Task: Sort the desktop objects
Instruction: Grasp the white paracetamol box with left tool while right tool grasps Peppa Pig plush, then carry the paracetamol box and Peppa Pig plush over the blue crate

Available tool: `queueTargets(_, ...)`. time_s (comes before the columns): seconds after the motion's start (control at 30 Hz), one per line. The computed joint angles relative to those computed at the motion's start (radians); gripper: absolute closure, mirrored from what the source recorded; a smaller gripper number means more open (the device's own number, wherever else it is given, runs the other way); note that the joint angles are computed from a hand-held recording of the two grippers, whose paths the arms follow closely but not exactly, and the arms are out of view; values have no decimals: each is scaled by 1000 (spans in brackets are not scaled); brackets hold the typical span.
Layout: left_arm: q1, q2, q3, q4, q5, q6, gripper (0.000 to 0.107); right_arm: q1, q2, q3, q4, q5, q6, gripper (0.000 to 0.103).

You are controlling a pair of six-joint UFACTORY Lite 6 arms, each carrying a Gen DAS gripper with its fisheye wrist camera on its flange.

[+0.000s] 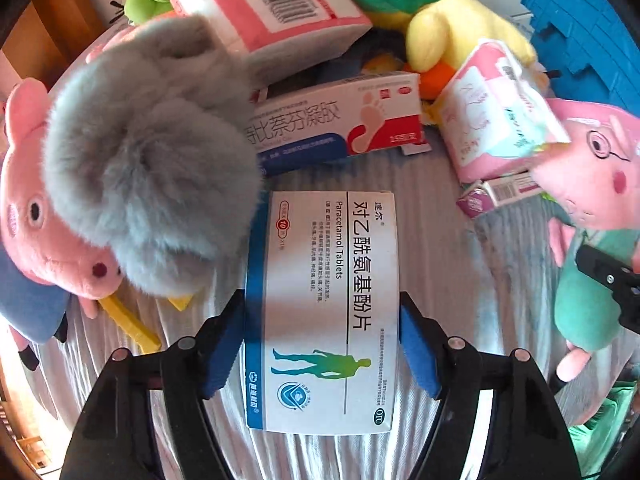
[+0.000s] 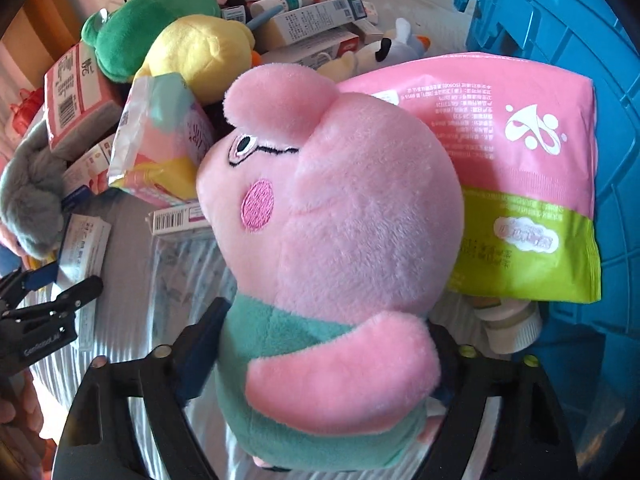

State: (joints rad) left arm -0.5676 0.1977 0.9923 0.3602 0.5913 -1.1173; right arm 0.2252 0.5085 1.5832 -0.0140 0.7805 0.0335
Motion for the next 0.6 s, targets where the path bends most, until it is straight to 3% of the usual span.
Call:
queueTargets(0.13,-68,-110,-38,72,54,-84,36,11,-72,-66,15,-17,-20,26)
queueTargets(0.33,-185,-277,-54,193,197,-207,36,27,-212,-140,39,-28,-46,27)
queueTargets(0.5,-130,-289,66,225,247,-136,36,23,-327,-130,85,-19,-94,27)
queueTargets(0.6,-166,-275,123,290,287,-189,36,20,-358,-92,100,-34,-108,27)
